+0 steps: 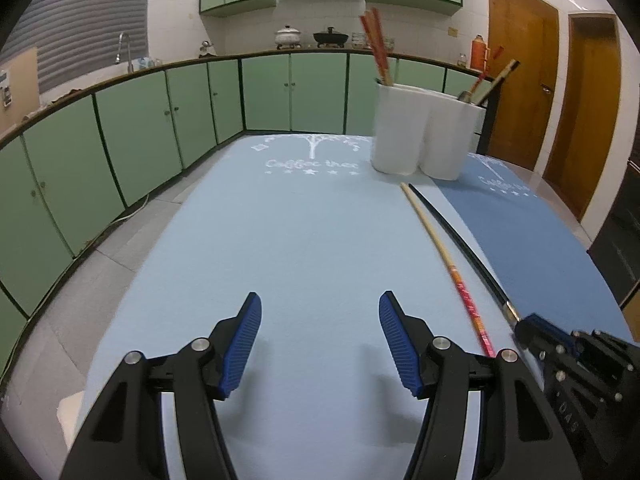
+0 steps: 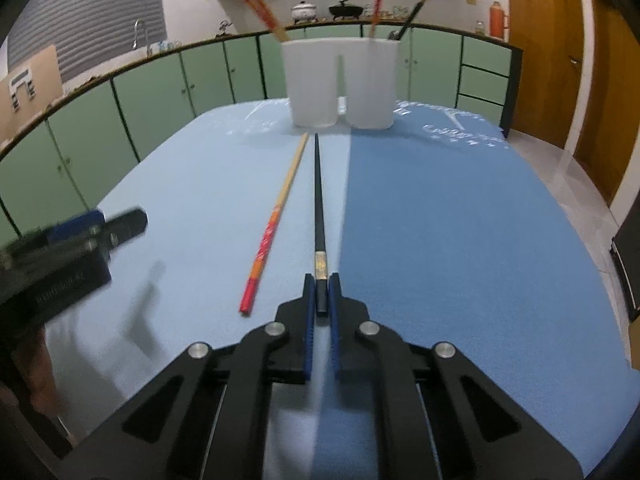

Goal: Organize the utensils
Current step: 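Grasp the black chopstick with the right tool while the left tool grasps the red-patterned one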

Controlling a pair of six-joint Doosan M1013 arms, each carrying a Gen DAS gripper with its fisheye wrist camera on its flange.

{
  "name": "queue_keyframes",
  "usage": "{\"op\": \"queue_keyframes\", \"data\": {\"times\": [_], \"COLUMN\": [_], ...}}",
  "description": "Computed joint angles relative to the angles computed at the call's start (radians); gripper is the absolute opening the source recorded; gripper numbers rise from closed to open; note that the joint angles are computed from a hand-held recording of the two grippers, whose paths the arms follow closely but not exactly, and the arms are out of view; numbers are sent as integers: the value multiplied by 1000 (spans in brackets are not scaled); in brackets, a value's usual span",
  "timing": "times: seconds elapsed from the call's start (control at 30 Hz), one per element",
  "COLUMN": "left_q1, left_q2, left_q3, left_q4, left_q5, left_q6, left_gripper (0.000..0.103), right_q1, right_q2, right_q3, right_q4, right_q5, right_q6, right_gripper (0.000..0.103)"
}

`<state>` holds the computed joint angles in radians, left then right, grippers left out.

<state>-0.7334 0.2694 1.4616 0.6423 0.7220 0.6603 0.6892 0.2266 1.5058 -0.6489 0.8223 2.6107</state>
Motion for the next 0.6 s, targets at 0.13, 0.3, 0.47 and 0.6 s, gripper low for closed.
{"op": "queue_keyframes", "data": {"times": [0.13, 0.3, 0.47, 0.6], "left_q1": [-15, -39, -62, -72], "left_q2": [10, 22, 29, 44], "left_q3": [-9, -22, -28, -46], "left_q4": [-22, -62, -63, -63], "left_q5": [-7, -28, -41, -18], "left_q6": [14, 33, 29, 23], "left_gripper": [60, 60, 60, 55], "right_q1": [-15, -35, -53, -59], "right_q2": [-29, -63, -87, -95], "right_q3": [27, 65, 96, 110], "right_q4": [-23, -51, -80, -79], "right_q5": [5, 27, 30, 15], "right_q6": [76, 163, 222, 227], "right_gripper": [6, 6, 6, 6]}}
